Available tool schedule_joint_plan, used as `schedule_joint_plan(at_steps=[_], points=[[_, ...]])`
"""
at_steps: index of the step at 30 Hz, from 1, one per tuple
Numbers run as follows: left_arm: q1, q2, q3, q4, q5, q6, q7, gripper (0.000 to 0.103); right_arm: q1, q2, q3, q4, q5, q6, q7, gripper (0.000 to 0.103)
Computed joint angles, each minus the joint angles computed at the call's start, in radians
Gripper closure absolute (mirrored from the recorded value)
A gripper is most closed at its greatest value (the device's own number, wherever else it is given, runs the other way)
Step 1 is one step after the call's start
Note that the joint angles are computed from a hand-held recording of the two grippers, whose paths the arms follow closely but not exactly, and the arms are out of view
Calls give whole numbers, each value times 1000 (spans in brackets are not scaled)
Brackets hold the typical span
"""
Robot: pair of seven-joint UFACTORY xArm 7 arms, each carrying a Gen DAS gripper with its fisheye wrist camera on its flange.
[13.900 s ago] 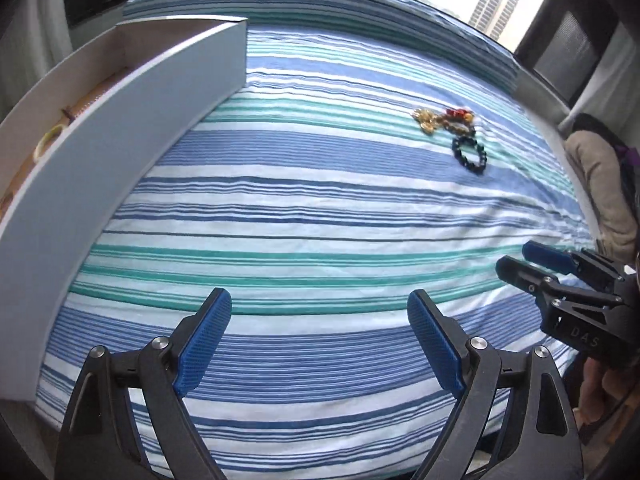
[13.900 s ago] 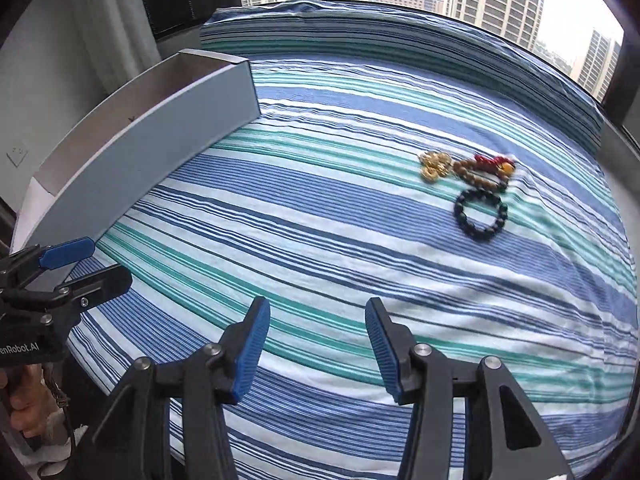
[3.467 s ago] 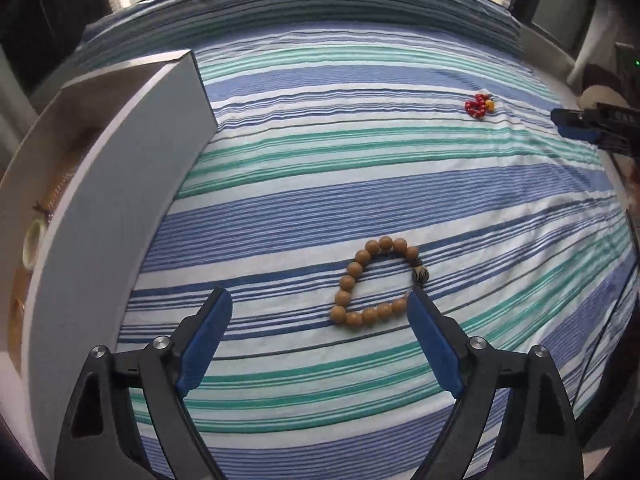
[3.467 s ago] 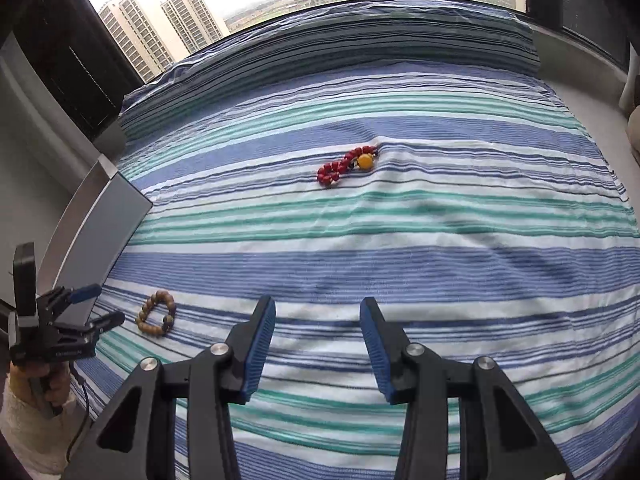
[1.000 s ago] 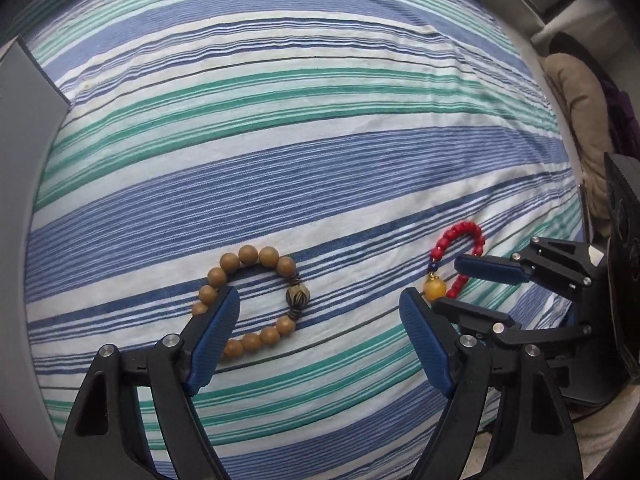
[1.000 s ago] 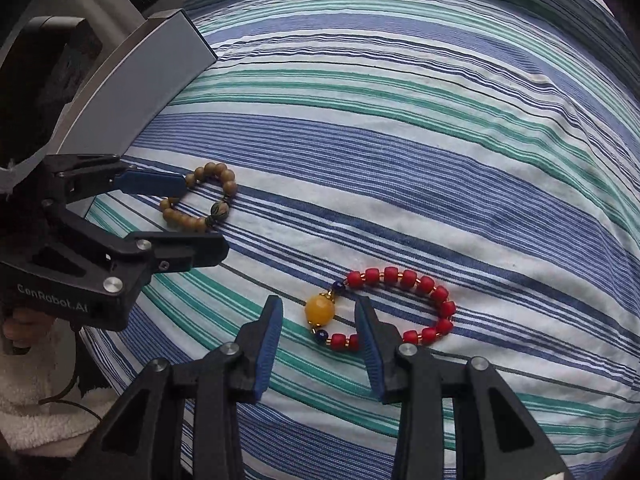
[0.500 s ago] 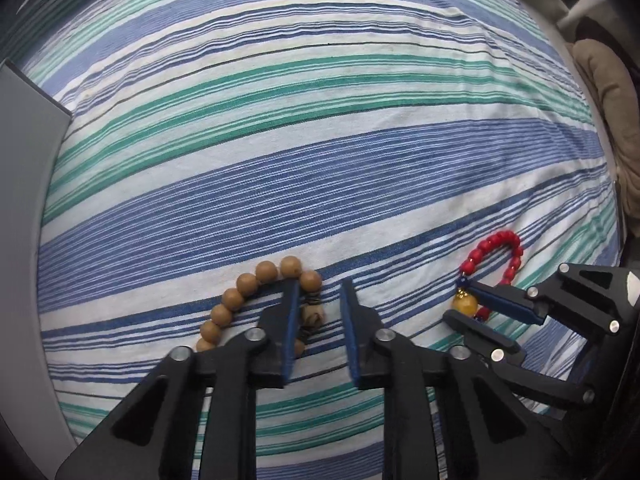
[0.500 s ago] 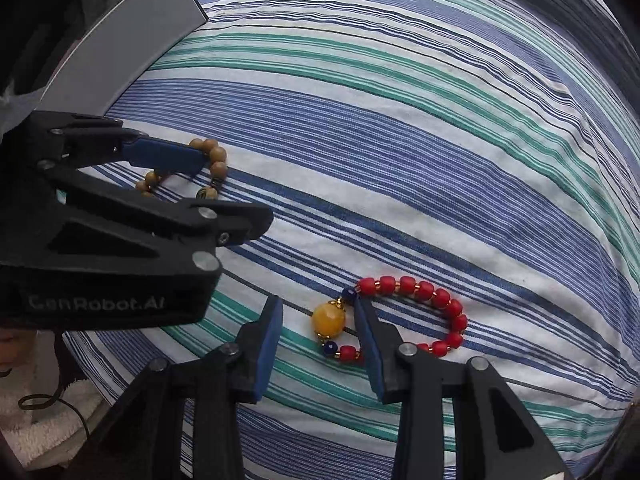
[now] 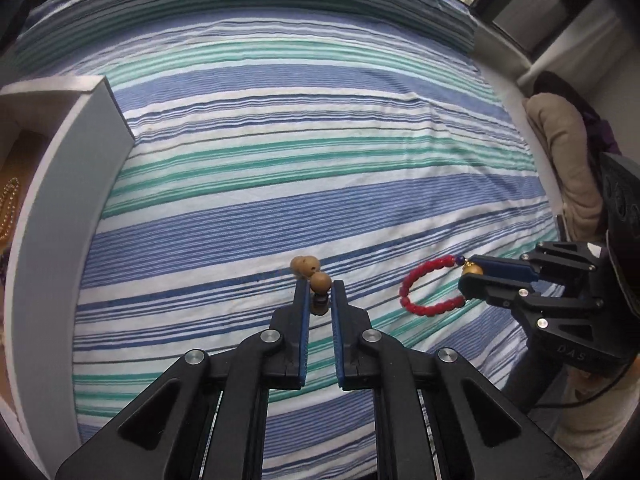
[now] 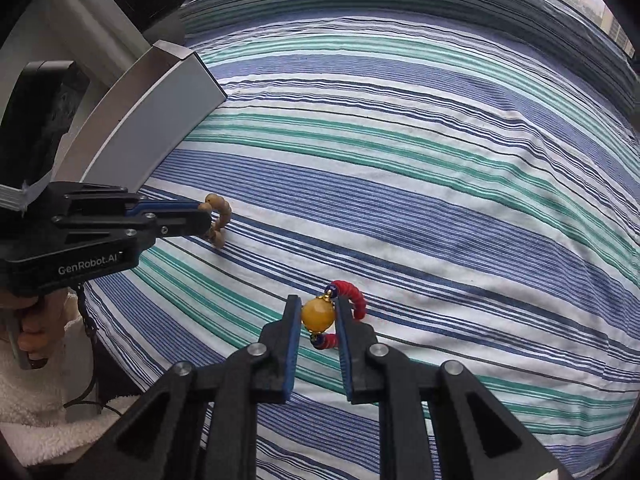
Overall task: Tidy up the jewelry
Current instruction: 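Carry the wooden bracelet in the left tool while the right carries the red bracelet into the box, then open the left tool releasing the wooden bracelet while the right releases the red bracelet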
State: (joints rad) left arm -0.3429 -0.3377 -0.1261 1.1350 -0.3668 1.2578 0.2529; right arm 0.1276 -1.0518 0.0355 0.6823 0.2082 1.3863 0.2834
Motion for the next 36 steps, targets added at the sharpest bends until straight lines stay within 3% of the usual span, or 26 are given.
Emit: schedule_joint_plan(at_steps=[12,18,25,30,36], points=[[114,-53,141,182,-56,89,65,95,60,217,47,247,47,-134,23,86],[219,8,196,289,-3,87,86,95,110,453,97,456,44,-260,8,86],[329,125,205,344,107,45,87,95,169,806,151,764,7,-391,-1,86],[393,172,225,307,126,22,107,95,212,1054,173,963,-83,-393,47,86],[451,135,241,201,173,31,183,95,264,1245,145,1107,-183,-309,96,86]])
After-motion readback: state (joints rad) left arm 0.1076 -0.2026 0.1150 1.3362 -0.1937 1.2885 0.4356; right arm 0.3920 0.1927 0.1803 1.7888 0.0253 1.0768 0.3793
